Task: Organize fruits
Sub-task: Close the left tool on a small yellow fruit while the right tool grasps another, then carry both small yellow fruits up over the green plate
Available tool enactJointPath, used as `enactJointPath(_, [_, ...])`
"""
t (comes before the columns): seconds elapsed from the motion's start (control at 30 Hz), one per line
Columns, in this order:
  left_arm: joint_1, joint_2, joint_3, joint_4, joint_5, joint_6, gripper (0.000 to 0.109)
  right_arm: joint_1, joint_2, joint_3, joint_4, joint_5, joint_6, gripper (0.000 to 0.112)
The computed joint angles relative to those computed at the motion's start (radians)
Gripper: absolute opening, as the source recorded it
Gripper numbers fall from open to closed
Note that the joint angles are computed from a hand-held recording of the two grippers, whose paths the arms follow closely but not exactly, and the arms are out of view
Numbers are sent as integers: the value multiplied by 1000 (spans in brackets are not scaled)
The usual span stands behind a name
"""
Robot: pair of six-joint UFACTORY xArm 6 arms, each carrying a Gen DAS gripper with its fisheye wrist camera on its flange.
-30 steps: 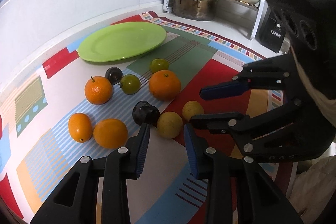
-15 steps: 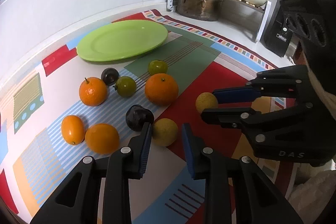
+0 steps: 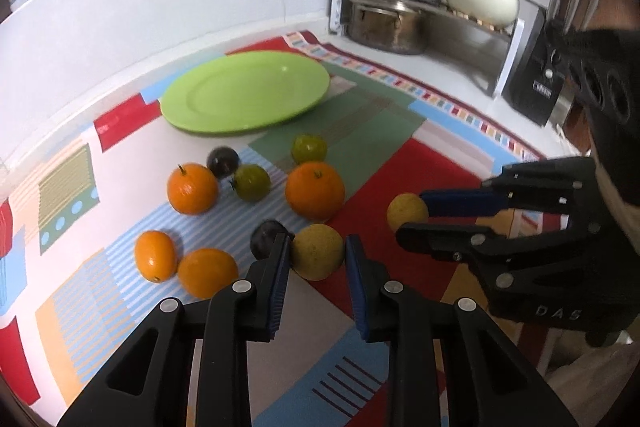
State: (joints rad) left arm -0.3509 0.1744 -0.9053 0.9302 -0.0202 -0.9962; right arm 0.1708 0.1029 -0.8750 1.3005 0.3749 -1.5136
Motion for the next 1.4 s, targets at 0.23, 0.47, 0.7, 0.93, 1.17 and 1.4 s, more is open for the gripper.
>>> enactJointPath(0.23, [6,-44,-21,93,39,-107,28,2,-37,1,46,-9,-29,28])
enactJointPath(0.47, [28,-66,-48,112,57,-131,28,11,-50,-34,107,-26,-50,28])
enactJointPath(0.7, [53,-56,-99,130,72,-137,28,30,-41,-98,179,-55,-102,28])
enactJointPath(0.93, [75,3,-166,-22,69,31,28,53,17,-195,177,-91,-99,28])
enactJointPath(1.17, [80,85,-249,-252,80,273,28,55,124,-321,51,-97,33,28])
enactJointPath(1.4, [70,198,-363,-576,106,591,28,42,266,-469,-160,-75,257,28])
